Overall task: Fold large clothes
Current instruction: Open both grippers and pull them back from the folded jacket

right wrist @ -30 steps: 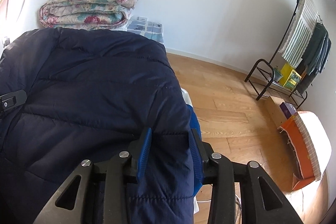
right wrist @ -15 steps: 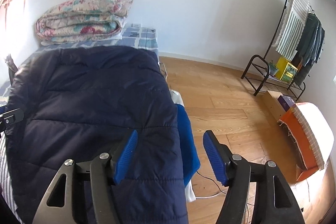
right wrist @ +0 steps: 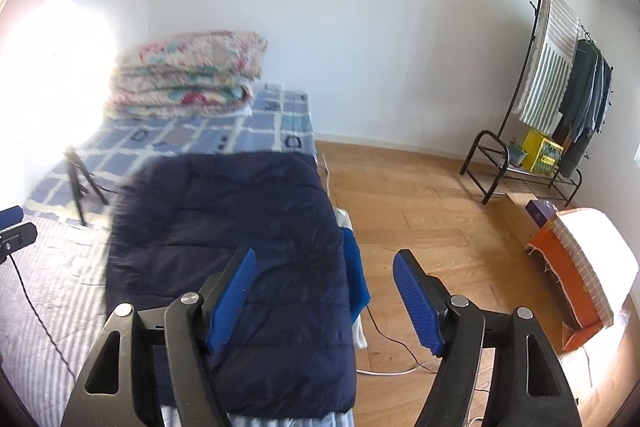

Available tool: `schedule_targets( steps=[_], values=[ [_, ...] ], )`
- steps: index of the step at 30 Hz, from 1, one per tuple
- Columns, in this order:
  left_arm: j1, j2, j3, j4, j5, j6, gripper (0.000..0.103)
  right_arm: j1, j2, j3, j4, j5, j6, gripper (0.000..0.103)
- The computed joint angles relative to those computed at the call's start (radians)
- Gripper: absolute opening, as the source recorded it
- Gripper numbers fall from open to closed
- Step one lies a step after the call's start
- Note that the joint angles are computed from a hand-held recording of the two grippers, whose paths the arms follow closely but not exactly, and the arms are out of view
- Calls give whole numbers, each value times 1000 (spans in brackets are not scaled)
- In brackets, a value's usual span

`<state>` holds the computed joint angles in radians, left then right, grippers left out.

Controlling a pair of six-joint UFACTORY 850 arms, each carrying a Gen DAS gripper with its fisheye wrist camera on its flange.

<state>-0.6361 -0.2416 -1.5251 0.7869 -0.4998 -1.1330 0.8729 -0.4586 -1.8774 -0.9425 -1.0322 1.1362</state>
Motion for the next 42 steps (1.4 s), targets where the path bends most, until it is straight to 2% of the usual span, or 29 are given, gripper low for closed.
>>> schedule_targets(
  steps=[3,8,13,21,25,28,33,42],
  values=[
    [-35,92,63,52,-15,-34,75,56,39,-2,-23,-33,31,77],
    [-126,236,158,150,-87,-85,75,167,85,-11,-70,-70,90,82],
    [-230,395,271,235,-169,-190,75,306,92,-48,-115,-164,159,83],
    [-440,608,424,307,-358,-291,76,502,14,-184,-155,-368,186,87],
    [-564,688,493,330,-484,-350,84,576,-27,-226,-170,-439,210,91],
    [-662,738,545,346,-589,-388,86,625,-44,-225,-187,-469,258,98],
    [-807,805,631,350,-737,-465,94,677,-89,-236,-191,-501,280,100],
    [-946,864,728,380,-911,-584,100,726,-158,-236,-205,-516,366,103]
  ],
)
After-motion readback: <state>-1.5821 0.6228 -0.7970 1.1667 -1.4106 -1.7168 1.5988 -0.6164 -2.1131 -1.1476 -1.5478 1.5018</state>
